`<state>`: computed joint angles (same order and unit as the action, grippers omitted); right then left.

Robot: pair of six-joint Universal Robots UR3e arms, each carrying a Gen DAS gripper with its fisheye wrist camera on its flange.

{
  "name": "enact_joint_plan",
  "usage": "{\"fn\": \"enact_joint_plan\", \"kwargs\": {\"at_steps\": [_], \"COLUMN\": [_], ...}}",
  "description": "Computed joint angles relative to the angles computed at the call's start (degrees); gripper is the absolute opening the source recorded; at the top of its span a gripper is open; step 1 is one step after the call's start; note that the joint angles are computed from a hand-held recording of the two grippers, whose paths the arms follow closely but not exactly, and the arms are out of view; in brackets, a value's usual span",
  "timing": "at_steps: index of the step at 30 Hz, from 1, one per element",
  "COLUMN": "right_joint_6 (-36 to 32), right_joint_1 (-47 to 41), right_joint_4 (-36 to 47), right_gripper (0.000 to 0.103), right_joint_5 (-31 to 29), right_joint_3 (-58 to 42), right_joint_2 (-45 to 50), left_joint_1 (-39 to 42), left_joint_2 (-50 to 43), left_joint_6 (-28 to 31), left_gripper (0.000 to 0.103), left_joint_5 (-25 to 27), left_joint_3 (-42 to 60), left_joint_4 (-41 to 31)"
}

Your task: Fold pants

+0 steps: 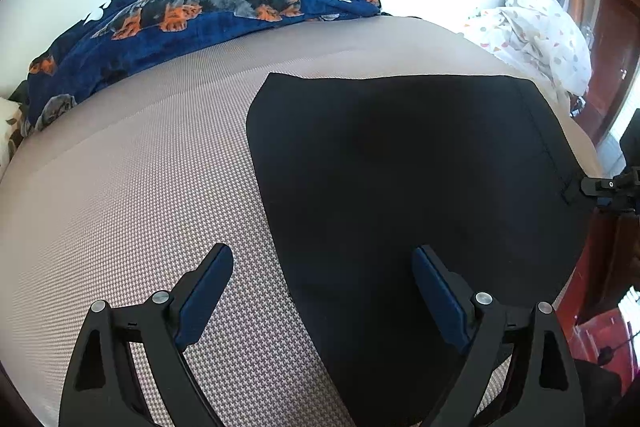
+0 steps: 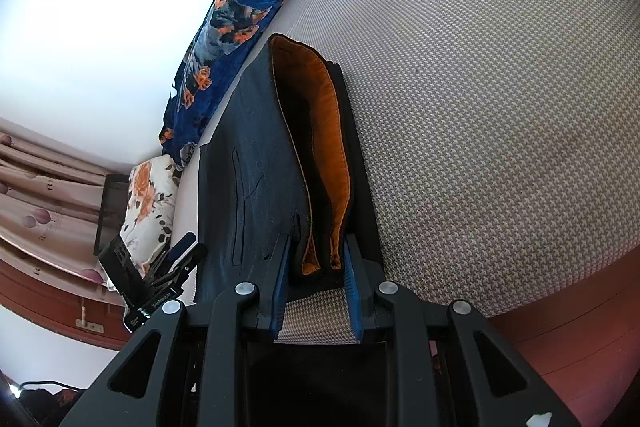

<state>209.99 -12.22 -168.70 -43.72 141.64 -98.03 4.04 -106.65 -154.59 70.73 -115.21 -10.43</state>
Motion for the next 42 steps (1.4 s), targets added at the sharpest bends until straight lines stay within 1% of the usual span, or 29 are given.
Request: {"fn": "enact_joint_plan", "kwargs": {"at_steps": [6, 11, 14, 18, 20, 23, 26, 27, 28, 29, 31, 33, 34, 36, 38, 40, 42], "right_joint_6": [-0.62, -0.85, -1.27, -1.79, -2.31, -2.72, -3.2, -3.21, -3.19, -3.28, -3.16, -3.1, -3.18, -3.24, -3.32, -3.11, -2.68], "right_joint_1": [-0.6, -1.01, -1.34, -1.99, -2.66, -3.09, -3.48, -3.57, -3.71, -3.82, -3.85, -4.01, -4.08, -4.04, -3.87, -3.51, -3.5], "right_joint_4": [0.77, 1.16, 1.75, 2.01, 2.25, 2.26, 2.37, 2.3, 2.15, 2.1, 1.78, 1.77, 1.89, 2.08, 2.3, 1.8, 1.08], "right_gripper": [0.021, 0.021, 0.021, 0.021, 0.021, 0.021, 0.021, 0.021, 0.021, 0.021, 0.021, 0.021, 0.021, 0.021, 0.022, 0.022, 0.022], "right_joint_5": [0.36, 0.88, 1.18, 1.99, 2.67, 3.22, 3.7, 3.87, 4.09, 4.22, 4.37, 4.62, 4.67, 4.64, 4.44, 4.28, 4.46], "right_joint_3": [0.49, 0.38, 0.49, 0.77, 1.2, 1.6, 1.94, 2.04, 2.26, 2.29, 2.64, 2.86, 2.9, 2.96, 2.5, 1.94, 1.87], "right_joint_2": [-0.69, -0.58, -0.85, -0.94, -1.11, -1.24, -1.36, -1.33, -1.35, -1.24, -1.37, -1.46, -1.53, -1.77, -1.58, -0.76, -0.15], "left_joint_1": [0.02, 0.33, 1.3, 3.58, 5.31, 8.09, 10.21, 10.91, 11.62, 12.18, 13.42, 14.06, 14.25, 13.93, 13.12, 12.01, 10.86], "left_joint_2": [0.04, -0.53, -0.81, -1.26, -1.72, -2.23, -3.85, -4.82, -6.34, -7.15, -11.89, -15.35, -18.03, -22.79, -25.52, -26.49, -25.97], "left_joint_6": [0.09, 0.07, 0.16, 0.84, 2.89, 7.54, 12.83, 14.82, 17.54, 19.5, 25.69, 30.1, 33.87, 37.89, 39.02, 38.17, 37.84], "left_gripper": [0.091, 0.092, 0.092, 0.092, 0.092, 0.092, 0.092, 0.092, 0.092, 0.092, 0.092, 0.092, 0.092, 0.092, 0.092, 0.092, 0.101], "left_joint_5": [0.03, -0.48, -2.3, -6.7, -10.71, -17.16, -22.14, -23.73, -25.43, -26.62, -29.71, -31.51, -32.5, -32.82, -32.45, -32.55, -33.15], "left_joint_3": [0.14, 1.7, 3.62, 7.07, 9.61, 12.73, 18.19, 20.68, 24.07, 26.11, 35.05, 41.3, 46.38, 55.79, 61.6, 63.4, 62.7], "left_joint_4": [-0.48, -2.58, -6.67, -15.14, -21.99, -31.49, -43.95, -48.92, -55.46, -59.89, -74.73, -84.56, -91.81, -102.53, -107.82, -108.78, -107.82]}}
